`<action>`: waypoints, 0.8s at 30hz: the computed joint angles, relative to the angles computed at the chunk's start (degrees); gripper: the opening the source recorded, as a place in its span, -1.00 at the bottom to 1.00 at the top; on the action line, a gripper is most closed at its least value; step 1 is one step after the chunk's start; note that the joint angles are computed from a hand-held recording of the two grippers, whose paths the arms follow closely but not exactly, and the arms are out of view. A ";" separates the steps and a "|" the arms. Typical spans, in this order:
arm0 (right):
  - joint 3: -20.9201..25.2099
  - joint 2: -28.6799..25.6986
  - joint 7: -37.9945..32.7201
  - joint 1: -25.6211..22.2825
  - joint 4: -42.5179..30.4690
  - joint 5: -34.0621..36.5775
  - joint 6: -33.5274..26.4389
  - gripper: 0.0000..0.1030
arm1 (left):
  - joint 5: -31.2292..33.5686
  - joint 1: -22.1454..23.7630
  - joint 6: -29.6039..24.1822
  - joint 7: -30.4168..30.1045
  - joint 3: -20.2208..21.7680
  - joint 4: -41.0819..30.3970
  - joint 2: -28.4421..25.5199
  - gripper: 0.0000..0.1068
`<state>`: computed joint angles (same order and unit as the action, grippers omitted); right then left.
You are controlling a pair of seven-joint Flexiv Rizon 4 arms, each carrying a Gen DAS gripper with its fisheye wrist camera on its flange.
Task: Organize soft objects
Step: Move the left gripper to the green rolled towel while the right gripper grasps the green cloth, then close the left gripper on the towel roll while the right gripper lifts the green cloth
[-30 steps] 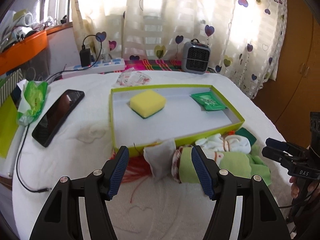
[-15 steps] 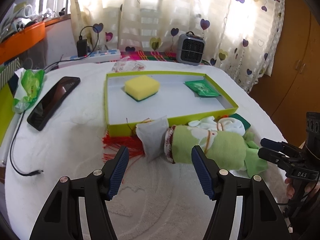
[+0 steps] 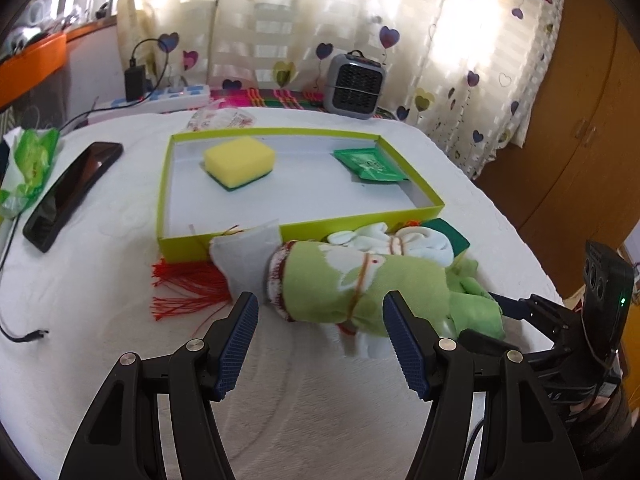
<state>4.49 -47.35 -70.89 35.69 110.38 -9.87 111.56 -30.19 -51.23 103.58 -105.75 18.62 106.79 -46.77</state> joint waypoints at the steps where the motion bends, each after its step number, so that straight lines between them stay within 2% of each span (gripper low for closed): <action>1: -0.99 0.08 -0.21 1.06 0.18 0.53 -0.03 0.44 | -0.08 -0.88 -0.68 0.37 0.98 -0.71 -0.38 0.21; 6: -6.88 0.66 -1.24 7.07 0.72 4.15 -1.42 0.44 | 1.83 -3.08 -3.95 0.51 3.69 -3.33 -1.32 0.22; 10: -6.31 0.54 -1.66 6.60 0.79 4.87 -0.59 0.40 | 3.67 -4.93 -6.38 -2.23 6.74 -4.34 -1.96 0.22; 15: -4.77 0.44 -1.68 5.07 0.91 5.29 0.69 0.05 | 6.69 -5.49 -8.62 -5.31 8.60 -5.50 -2.36 0.23; 20: -3.24 0.39 -1.49 3.38 1.24 5.32 2.08 -0.43 | 9.64 -7.12 -11.07 -8.87 11.80 -6.92 -3.24 0.23; 24: -2.42 0.23 -1.14 2.37 1.57 5.66 3.39 -0.60 | 12.38 -7.81 -12.18 -11.36 13.40 -7.44 -3.30 0.23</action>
<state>2.06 -47.12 -72.03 38.06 111.96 -4.21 114.95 -17.82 -59.04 91.41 -117.12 32.02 99.35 -50.07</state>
